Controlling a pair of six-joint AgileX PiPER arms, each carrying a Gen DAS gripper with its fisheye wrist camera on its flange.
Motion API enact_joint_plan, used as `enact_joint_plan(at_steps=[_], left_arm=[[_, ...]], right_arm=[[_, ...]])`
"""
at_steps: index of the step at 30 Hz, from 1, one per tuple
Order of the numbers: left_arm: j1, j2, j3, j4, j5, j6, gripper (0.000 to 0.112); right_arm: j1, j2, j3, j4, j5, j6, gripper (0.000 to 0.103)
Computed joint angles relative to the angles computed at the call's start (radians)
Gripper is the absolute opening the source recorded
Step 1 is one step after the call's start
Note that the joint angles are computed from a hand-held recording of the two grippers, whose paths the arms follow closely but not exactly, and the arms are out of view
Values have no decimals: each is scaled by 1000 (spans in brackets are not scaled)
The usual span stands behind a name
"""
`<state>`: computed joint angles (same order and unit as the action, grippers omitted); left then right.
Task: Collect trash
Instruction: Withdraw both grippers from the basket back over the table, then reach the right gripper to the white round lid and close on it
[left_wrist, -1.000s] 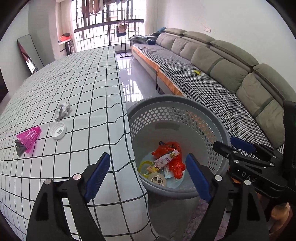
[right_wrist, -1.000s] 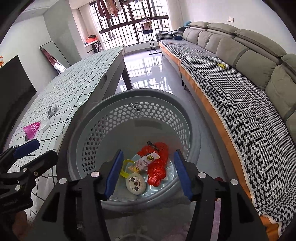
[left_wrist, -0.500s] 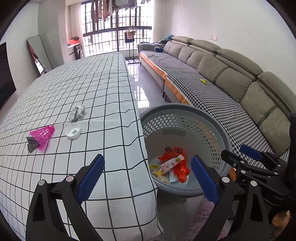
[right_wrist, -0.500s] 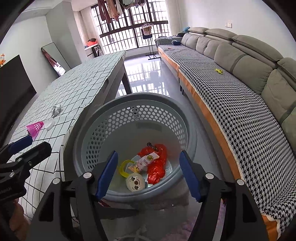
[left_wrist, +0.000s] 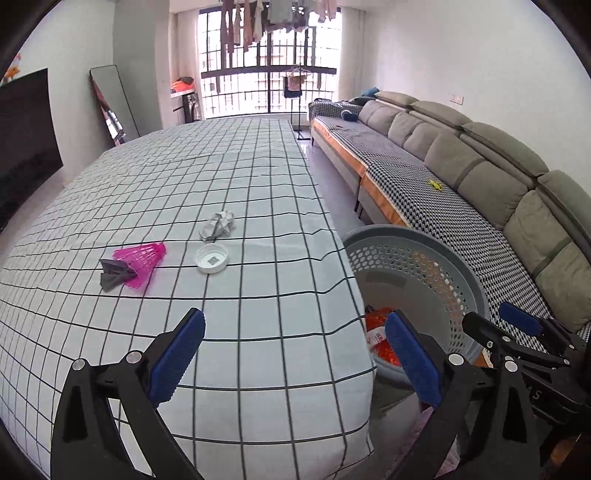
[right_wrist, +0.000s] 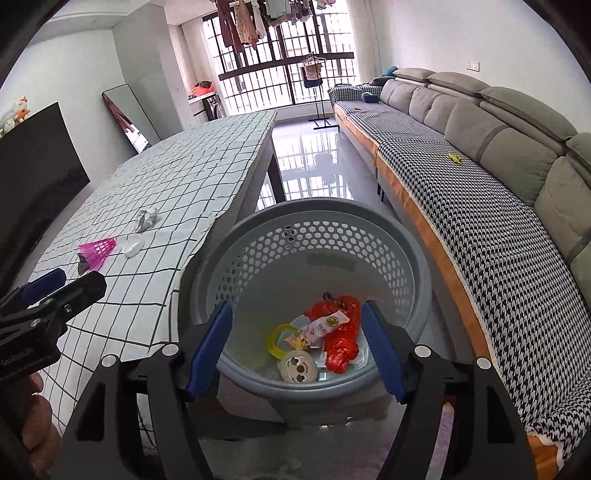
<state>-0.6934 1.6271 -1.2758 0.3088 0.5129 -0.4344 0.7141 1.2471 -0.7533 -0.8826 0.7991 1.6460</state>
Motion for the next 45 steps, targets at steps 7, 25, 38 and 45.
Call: enact_joint_plan(at_steps=[7, 25, 38, 45], left_arm=[[82, -47, 73, 47, -20, -28, 96], [258, -70, 117, -25, -65, 94, 96], [303, -54, 90, -68, -71, 175, 96], [345, -45, 58, -168, -74, 303, 96]], right_arm=[[46, 84, -65, -24, -29, 32, 70], [82, 243, -240, 1, -30, -21, 70], [71, 346, -401, 39, -37, -140, 70], [64, 414, -506, 67, -7, -200, 70]])
